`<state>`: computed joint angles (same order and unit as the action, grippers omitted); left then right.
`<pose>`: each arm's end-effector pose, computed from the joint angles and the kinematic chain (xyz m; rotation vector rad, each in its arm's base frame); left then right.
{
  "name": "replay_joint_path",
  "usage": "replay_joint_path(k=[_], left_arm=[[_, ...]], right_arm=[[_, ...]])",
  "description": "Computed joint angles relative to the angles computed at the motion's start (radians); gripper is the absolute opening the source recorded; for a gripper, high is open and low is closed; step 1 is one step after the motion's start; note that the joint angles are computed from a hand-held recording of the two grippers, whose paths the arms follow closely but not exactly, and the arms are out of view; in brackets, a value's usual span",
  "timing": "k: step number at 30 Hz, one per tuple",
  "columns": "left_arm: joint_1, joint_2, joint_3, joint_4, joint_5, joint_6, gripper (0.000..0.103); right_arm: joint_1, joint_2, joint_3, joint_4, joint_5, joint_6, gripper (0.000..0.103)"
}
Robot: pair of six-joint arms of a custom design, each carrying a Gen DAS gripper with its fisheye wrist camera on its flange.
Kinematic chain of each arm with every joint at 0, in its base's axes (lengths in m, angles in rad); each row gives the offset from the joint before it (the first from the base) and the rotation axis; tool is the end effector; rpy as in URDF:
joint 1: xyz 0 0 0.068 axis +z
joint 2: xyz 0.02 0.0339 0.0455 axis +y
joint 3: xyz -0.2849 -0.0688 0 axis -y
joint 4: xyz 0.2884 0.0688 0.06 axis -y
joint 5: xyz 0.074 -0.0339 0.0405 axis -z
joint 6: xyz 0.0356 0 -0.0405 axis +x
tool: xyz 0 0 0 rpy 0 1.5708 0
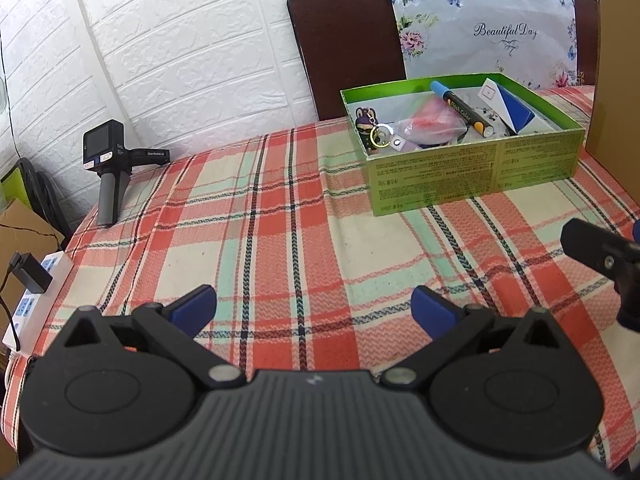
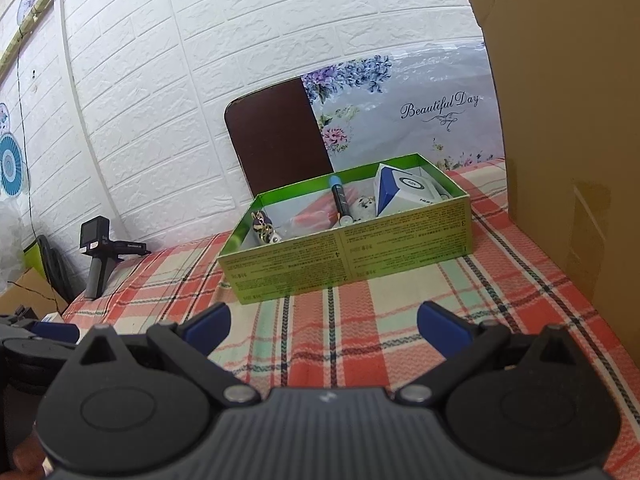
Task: Organize objects
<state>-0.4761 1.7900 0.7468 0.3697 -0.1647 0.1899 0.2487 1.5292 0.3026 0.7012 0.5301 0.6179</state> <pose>0.3264 -0.1618 0.1045 0.6458 2.1383 0.0291 0.2492 0.0447 0.0944 0.6726 1.9030 -0.0089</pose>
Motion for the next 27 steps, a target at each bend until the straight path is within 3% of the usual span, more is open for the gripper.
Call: replay_joint_path(k=[27], left_arm=[[0.026,0.046,0.032,-0.033,0.029,0.005,0.103]], right_arm=[[0.028,0.063,0.045,-0.039,0.004,0.03,0.103]])
